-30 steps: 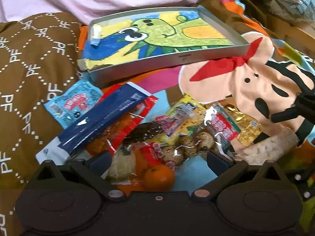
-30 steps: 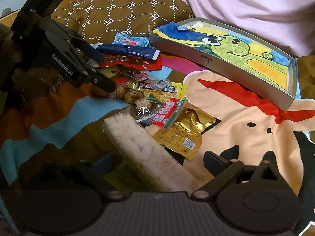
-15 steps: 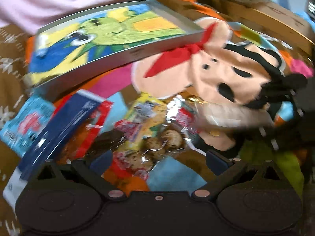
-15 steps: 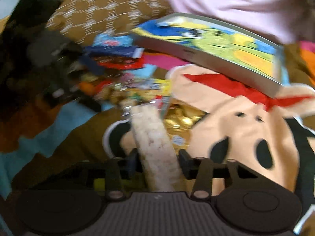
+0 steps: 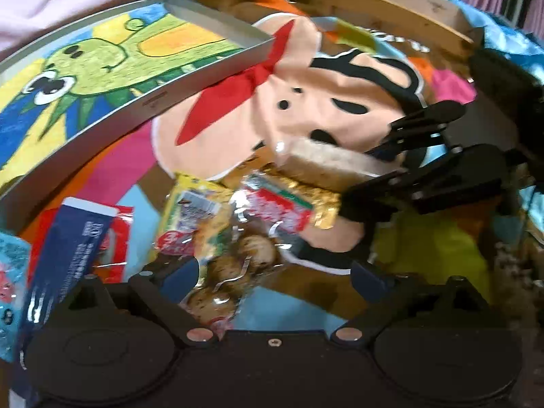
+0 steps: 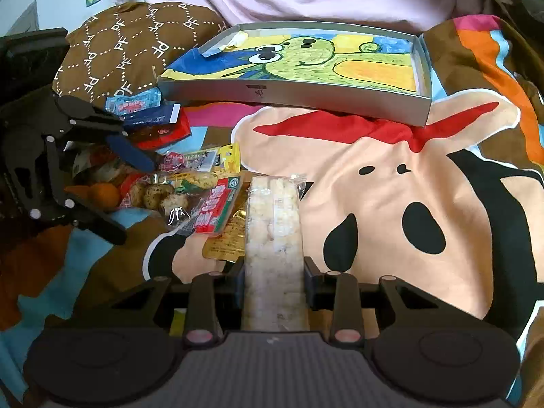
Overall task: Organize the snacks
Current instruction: 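Grasp the white rice-cake bar with the right tool while the left tool grasps the quail-egg pack, then lift the rice-cake bar with the right tool while the left tool lifts the quail-egg pack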
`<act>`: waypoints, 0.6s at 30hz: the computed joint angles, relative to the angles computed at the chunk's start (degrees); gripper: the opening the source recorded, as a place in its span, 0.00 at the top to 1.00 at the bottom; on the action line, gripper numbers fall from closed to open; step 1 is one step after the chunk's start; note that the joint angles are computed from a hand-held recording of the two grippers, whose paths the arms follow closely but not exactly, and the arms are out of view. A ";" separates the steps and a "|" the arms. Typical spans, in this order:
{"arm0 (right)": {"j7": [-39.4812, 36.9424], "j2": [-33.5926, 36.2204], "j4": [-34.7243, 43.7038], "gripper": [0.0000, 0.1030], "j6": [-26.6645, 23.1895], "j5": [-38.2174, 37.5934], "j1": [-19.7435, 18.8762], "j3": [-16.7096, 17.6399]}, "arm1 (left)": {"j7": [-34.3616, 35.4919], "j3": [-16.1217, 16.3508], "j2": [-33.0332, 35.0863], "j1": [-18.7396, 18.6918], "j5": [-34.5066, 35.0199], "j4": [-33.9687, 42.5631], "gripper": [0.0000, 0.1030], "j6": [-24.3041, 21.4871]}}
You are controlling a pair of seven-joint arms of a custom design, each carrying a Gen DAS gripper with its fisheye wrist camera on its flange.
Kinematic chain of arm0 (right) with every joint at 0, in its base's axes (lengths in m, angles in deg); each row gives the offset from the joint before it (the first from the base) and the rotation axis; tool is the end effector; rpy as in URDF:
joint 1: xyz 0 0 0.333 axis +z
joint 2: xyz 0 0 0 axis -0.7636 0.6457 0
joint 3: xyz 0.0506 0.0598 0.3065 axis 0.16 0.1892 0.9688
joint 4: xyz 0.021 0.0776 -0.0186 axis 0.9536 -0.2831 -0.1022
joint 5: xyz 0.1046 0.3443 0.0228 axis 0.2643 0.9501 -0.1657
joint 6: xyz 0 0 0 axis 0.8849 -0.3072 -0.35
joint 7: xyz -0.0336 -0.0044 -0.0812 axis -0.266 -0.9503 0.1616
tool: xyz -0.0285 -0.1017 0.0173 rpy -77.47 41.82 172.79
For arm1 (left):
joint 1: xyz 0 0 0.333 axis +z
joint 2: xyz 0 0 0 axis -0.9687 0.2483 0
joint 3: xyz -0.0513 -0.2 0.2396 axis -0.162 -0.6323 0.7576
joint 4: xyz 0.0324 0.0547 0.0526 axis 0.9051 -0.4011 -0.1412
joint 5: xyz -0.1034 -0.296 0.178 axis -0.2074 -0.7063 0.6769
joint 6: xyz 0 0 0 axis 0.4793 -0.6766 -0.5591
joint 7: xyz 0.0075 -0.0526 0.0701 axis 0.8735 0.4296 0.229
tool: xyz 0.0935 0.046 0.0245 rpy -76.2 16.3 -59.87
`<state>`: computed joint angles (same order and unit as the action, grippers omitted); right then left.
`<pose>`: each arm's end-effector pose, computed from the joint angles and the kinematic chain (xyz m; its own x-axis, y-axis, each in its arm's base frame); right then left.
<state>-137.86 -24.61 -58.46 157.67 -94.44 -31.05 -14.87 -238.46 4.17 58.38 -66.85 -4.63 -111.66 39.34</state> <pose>0.3612 0.2404 0.3811 -0.0984 -0.9949 -0.0203 -0.6853 0.0825 -0.7235 0.5883 -0.0369 0.3867 -0.9859 -0.0683 0.1526 -0.1531 0.7354 -0.6602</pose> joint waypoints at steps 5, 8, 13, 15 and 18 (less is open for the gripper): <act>1.20 0.77 0.72 0.64 0.16 -0.74 0.01 -0.09 | 3.44 -0.05 -0.98 -0.42 1.00 -1.88 0.07 2.50; 1.67 1.35 1.20 0.64 0.39 -1.13 0.09 -0.25 | 3.45 -0.08 -0.56 -0.80 0.86 -1.60 0.06 4.14; 2.06 1.43 1.28 0.63 0.24 -1.12 0.34 -0.38 | 1.06 -0.64 2.12 -1.29 2.16 1.90 0.02 3.21; 2.13 1.25 1.11 0.63 0.21 -0.86 0.39 -0.41 | 1.61 -0.89 2.33 -1.27 3.00 2.26 0.01 2.92; 2.13 0.96 0.86 0.63 -0.02 -0.37 0.47 -0.29 | 3.45 -0.96 1.76 -0.99 3.50 1.48 0.01 3.15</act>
